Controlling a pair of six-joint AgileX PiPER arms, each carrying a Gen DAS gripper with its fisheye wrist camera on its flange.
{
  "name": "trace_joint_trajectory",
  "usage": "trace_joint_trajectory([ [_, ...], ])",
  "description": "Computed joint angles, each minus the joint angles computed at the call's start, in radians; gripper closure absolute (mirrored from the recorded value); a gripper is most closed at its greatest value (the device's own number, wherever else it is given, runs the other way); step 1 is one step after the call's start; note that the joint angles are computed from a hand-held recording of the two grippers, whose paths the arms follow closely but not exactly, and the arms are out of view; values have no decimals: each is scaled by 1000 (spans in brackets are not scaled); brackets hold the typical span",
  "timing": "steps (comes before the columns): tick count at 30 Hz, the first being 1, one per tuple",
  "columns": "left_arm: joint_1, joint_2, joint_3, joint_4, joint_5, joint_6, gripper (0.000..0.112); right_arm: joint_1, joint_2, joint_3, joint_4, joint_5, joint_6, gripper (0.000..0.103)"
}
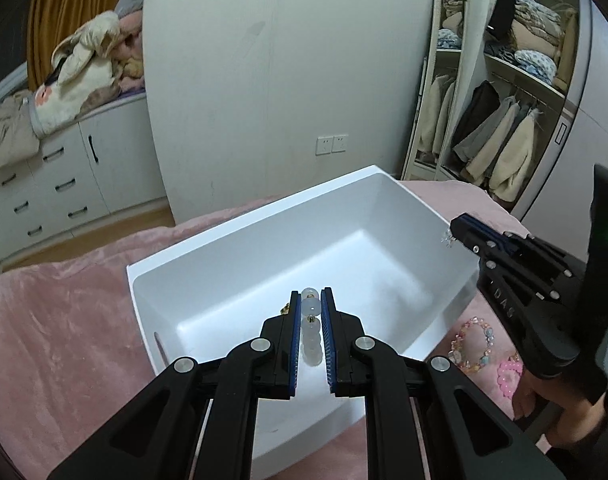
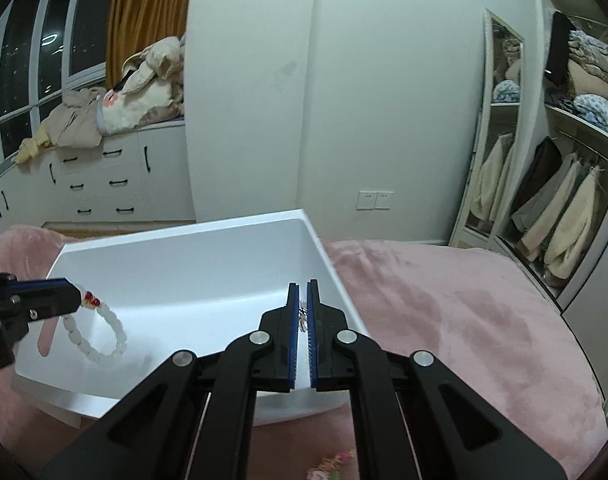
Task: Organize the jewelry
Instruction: 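Carry both held items over the white box and open both grippers inside it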
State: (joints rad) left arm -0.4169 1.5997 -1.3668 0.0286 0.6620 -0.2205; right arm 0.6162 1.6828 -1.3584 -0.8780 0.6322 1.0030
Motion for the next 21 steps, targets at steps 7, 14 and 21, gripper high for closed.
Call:
trace_joint_trajectory([
  [7, 47, 33, -10, -66, 12, 71, 97, 28, 78, -70, 29, 17, -37, 99],
  [14, 29, 62, -32, -18, 41, 37, 92, 46, 134, -116, 52, 48, -51, 97],
  [21, -18, -13, 34, 111, -28, -70, 41, 56, 107, -96, 19, 48, 18, 46],
])
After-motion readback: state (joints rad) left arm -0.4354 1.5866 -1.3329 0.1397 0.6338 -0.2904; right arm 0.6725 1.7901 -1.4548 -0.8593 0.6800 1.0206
